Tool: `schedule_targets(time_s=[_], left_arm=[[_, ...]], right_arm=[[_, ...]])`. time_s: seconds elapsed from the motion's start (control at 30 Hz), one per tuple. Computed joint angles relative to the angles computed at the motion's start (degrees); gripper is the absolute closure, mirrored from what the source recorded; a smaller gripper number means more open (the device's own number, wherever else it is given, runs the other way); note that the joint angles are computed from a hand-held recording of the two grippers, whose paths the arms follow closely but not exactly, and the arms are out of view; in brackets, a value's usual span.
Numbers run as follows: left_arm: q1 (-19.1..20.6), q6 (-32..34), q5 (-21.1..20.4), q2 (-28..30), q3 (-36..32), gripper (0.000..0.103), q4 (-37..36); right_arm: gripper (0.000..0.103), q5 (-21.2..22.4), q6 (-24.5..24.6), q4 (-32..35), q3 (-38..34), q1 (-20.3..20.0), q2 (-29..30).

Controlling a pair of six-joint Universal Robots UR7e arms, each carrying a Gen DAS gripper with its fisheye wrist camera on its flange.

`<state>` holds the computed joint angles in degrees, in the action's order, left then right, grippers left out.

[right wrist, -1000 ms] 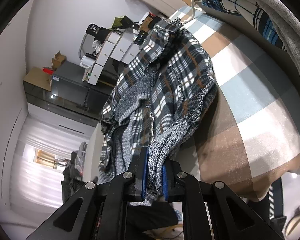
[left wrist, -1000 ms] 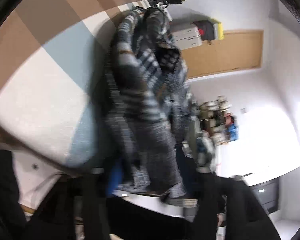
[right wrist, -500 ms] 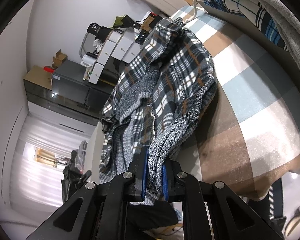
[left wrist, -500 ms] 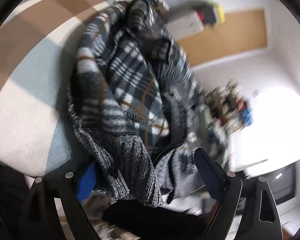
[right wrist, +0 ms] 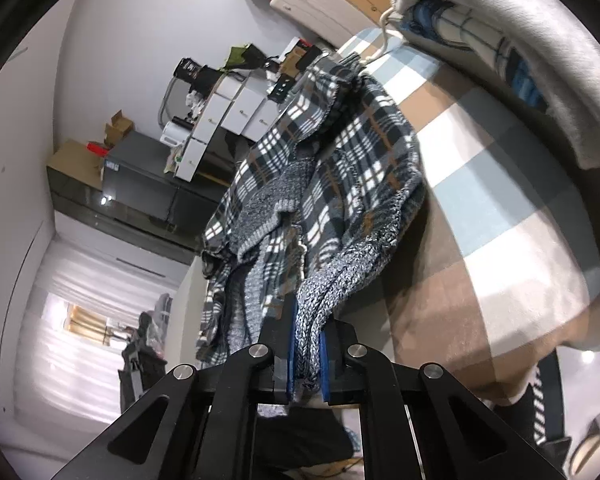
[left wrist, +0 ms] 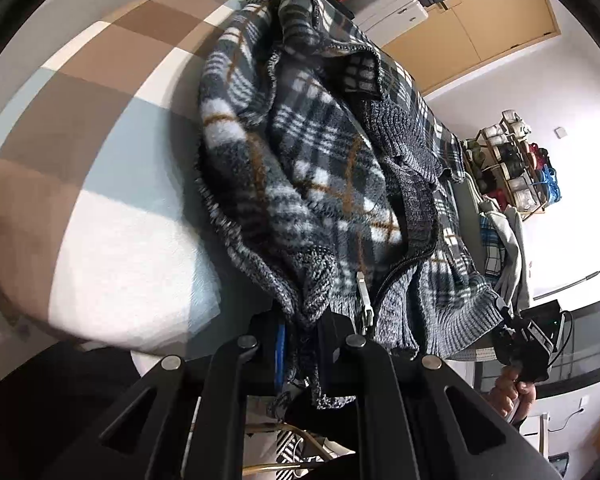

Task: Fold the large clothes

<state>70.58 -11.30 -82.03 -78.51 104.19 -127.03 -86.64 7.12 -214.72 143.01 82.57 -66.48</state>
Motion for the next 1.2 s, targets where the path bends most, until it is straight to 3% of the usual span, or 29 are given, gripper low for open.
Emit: schedule_targets(time_s=[0.13, 0.23, 0.4, 0.57, 0.77, 0.87, 0.93, 1.13, 1.2], left_arm=[[-0.1, 0.2, -0.3, 0.8, -1.5, 0.097, 2.9], [-1.3, 1.8, 0.6, 0.7, -1.4, 0.097, 4.6], [-0.9, 2.7, -1.7, -0.3, -1.2, 0.097, 6.2], [-0.7, 4.0, -4.0, -2.4, -1.3, 0.097, 9.1], [-0.1, 4.0, -11.2, -0.4, -7.5, 0.097, 13.0], [-0.4, 4.8, -14.2, 3.9, -13.9, 0.097, 14.3], [-1.4, 6.5, -12.9, 6.4, -17.4, 0.097, 14.7], [-0.4, 4.0, -13.2, 19.8, -37.1, 0.097, 21.5], [0.6, 2.0, -14.0, 25.6, -46.5, 0.097, 24.6]], right_arm=[[0.095, -1.6, -0.9, -2.4, 1.4, 1.3, -0.7], [0.095, -9.2, -3.5, -2.3, 1.3, 5.8, -0.8], [0.095, -14.7, -5.0, 0.2, 1.6, 8.7, -1.9], [0.095, -16.6, -6.9, 2.5, 2.9, 10.5, -4.0], [0.095, -12.5, -6.0, 10.2, 0.8, 10.0, -8.4], [0.095, -9.9, -4.4, 17.3, -5.0, 10.1, -10.2], [0.095, -9.8, -3.4, 21.9, -10.3, 10.9, -9.7], [0.095, -15.5, -0.6, 39.8, -32.6, 13.0, -2.8], [0.095, -16.7, 1.2, 46.7, -39.7, 12.5, 0.1]])
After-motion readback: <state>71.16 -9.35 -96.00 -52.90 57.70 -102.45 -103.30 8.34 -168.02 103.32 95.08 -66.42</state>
